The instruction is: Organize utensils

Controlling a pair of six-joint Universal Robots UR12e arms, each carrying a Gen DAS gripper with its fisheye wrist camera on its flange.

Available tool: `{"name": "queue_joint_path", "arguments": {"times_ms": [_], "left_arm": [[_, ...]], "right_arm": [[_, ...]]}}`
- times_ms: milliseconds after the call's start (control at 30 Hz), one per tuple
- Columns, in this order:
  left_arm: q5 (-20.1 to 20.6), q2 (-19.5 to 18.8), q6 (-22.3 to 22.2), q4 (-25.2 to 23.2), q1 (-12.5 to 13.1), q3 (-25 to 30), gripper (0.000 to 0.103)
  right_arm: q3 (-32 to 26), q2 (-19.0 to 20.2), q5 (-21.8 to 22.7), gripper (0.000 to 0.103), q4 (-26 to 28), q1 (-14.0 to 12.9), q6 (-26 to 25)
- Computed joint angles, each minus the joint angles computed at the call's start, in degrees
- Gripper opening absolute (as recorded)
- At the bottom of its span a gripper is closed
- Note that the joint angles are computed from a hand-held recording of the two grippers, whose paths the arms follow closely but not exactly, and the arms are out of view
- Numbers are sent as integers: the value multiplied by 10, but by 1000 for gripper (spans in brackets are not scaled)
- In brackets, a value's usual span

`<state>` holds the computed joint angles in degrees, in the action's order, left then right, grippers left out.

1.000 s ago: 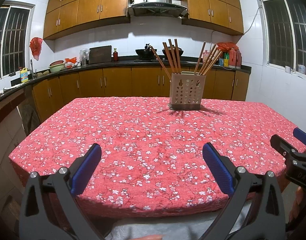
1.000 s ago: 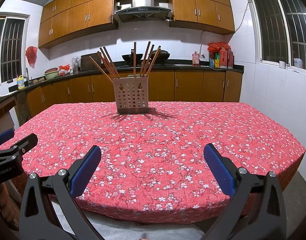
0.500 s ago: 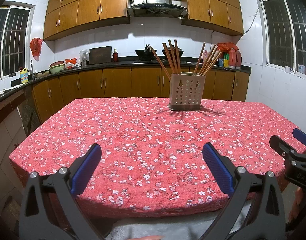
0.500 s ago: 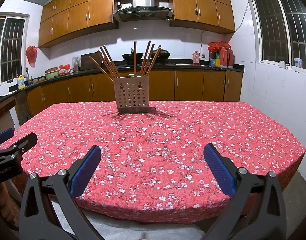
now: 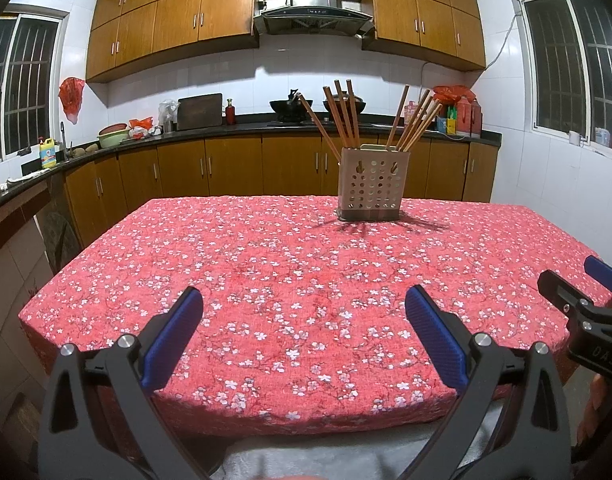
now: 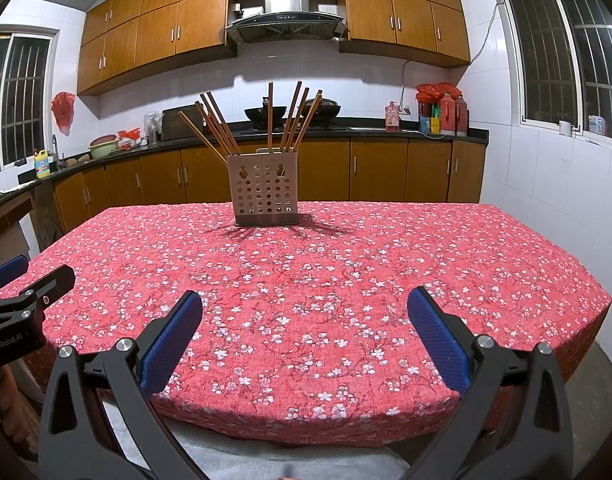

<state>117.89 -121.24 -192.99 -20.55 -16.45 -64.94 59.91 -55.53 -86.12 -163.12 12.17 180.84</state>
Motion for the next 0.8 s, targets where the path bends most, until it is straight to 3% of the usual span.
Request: {"name": "queue_joint_path", "arguments": {"times_ms": [800], "left_arm": [[-5, 1, 3, -1, 1, 0, 99]], "right_arm": [[-1, 0, 0, 101, 2, 0, 0]]}}
